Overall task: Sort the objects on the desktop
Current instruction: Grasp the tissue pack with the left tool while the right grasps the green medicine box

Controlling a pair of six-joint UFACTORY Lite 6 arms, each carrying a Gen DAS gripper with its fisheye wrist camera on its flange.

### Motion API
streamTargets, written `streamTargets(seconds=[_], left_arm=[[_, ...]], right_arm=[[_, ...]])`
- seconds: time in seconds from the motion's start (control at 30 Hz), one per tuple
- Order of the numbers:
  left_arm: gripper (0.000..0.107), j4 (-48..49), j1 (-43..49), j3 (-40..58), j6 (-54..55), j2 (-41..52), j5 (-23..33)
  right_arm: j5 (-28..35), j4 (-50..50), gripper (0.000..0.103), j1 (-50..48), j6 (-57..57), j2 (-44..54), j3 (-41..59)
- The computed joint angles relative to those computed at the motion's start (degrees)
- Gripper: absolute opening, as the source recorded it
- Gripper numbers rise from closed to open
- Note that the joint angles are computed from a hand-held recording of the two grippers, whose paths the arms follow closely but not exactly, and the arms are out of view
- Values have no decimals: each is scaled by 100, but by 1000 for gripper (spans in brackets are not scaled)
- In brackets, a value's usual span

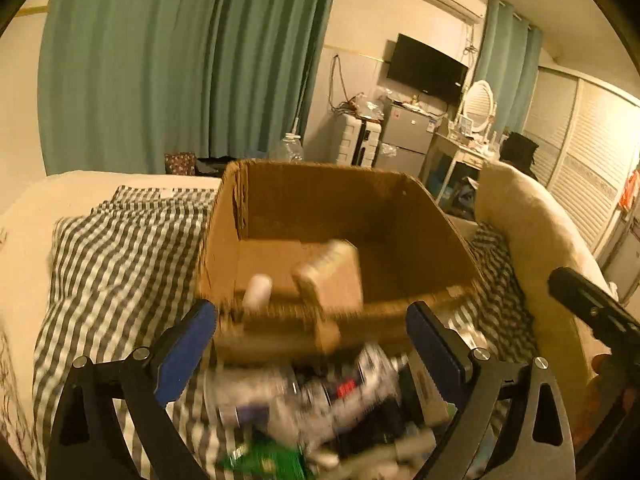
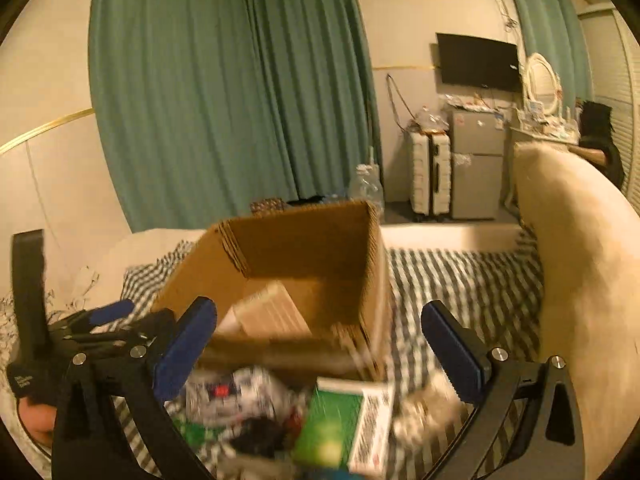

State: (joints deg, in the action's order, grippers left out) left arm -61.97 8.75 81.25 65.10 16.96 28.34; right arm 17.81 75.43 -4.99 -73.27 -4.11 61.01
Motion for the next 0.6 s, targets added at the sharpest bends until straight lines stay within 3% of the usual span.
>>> streamTargets(seconds=[0.13,0.27,0.47,0.6], left_arm=[[99,-531,-52,-1073,727,-547,-47],[99,-1247,-258,-1647,1770,-487,-302],[99,-2040,-447,-1505,2965,256,-384],[99,-1970,-589,-1044,2897,804,-512]], right_arm=[[67,-429,103,-169,332,-487,-900],[-299,-698,103,17,492,-616,-1452],[-686,-1104,103,258,897,24,-1278],[-967,-1276,103,439,1121,641,-1030]])
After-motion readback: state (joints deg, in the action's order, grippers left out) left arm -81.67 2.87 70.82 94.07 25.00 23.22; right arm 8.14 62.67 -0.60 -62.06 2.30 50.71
